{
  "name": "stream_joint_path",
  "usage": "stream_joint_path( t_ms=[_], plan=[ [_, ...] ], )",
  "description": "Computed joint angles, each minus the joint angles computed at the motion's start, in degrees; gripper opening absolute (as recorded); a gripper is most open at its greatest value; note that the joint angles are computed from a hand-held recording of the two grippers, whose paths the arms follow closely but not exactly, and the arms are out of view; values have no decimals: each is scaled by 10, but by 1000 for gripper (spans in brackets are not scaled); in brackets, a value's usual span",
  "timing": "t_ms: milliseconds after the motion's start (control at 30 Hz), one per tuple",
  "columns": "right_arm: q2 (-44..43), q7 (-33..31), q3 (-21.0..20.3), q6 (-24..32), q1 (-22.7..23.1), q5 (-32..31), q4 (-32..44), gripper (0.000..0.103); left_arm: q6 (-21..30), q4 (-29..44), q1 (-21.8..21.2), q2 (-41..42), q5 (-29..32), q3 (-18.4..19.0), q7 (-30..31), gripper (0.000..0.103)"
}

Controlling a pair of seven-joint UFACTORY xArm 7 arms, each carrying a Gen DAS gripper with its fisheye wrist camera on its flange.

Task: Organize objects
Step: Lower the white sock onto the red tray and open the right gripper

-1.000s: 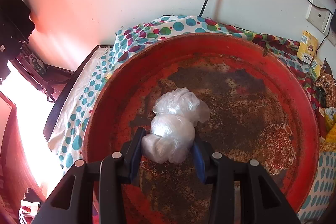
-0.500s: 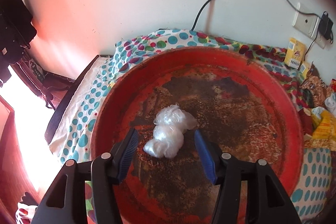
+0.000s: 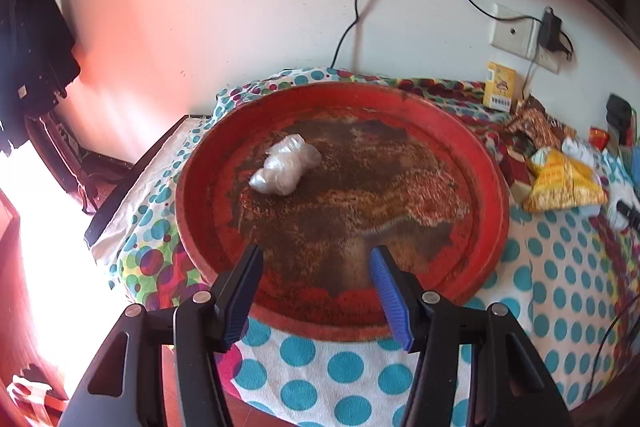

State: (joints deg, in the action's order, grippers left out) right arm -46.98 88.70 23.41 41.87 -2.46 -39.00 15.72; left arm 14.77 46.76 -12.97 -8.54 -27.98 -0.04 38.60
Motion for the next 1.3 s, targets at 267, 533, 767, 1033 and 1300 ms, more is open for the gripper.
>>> stream_joint_path(
  t_ms=[267, 533, 767, 1033, 1300],
  plan=[
    [34, -34, 38, 37, 16, -12, 120, 35, -10, -21, -51, -26, -109, 48, 137, 58],
    [350, -19, 68, -79, -4, -139, 364, 35, -2, 6, 1, -13, -149, 45, 153, 58],
    [650, -78, 47, -60, 64, -187, 634, 35, 4, 53, 51, 33, -153, 43, 126, 58],
    [866, -238, 2, 20, 163, -131, 926, 35, 25, 86, 102, 65, -155, 25, 99, 58],
    [979, -345, -40, 70, 219, -53, 1098, 35, 39, 97, 120, 81, -142, 6, 79, 58]
  ],
)
